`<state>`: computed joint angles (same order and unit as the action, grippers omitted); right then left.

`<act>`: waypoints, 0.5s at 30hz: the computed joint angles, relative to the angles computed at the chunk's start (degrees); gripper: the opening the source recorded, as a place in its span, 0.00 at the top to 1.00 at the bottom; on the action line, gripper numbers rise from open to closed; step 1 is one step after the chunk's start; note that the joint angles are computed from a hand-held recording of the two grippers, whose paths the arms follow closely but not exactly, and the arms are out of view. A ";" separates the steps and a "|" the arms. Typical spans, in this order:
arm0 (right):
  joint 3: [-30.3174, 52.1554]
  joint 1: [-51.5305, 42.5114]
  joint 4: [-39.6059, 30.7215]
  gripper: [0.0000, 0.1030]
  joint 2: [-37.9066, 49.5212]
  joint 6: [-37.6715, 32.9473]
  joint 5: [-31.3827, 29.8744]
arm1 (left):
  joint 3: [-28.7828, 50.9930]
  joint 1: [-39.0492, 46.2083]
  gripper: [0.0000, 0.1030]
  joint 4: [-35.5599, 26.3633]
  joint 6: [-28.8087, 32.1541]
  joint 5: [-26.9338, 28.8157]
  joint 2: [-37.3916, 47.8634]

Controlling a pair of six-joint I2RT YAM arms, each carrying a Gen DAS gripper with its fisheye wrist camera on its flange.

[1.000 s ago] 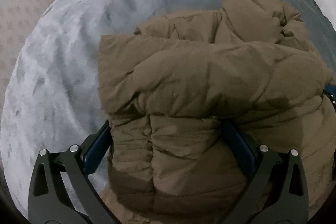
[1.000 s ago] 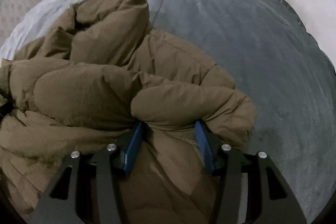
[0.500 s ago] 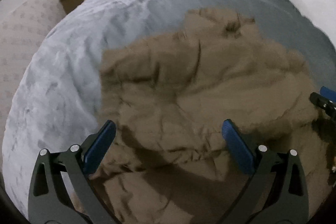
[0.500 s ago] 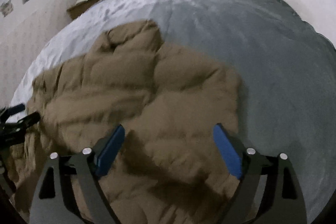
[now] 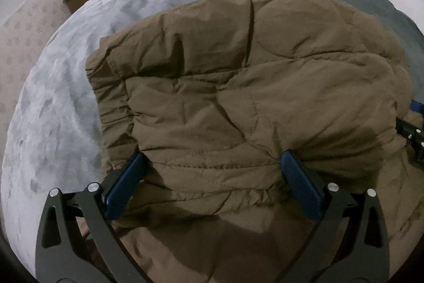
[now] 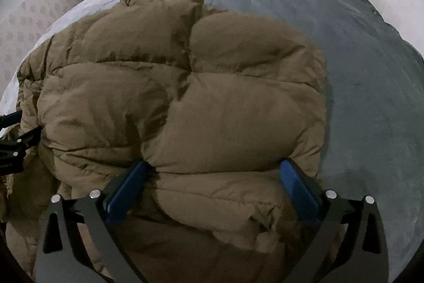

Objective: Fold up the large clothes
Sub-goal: 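Smooth the jacket flat with both grippers and lift them away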

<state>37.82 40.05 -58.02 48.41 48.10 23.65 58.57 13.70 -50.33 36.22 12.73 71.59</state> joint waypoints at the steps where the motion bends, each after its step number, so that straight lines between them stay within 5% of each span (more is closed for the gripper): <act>1: -0.22 -0.39 0.25 0.01 0.04 -0.34 -0.27 | -0.32 -0.29 0.03 0.34 -0.19 -0.33 -0.19; 9: 2.64 2.84 -5.04 0.02 -3.88 4.27 2.42 | -0.15 3.15 0.03 -4.47 1.66 0.94 -5.88; 11: 4.55 9.77 -10.35 0.02 -6.17 11.35 6.23 | -0.18 7.07 0.03 -7.82 3.74 4.28 -8.57; 15: 9.05 31.40 -25.40 0.02 -4.88 37.55 14.93 | -0.27 16.93 0.03 -14.79 11.52 10.68 -13.27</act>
<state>46.87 71.45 -83.42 43.53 85.65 38.58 58.30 30.63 -65.11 47.74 23.41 58.32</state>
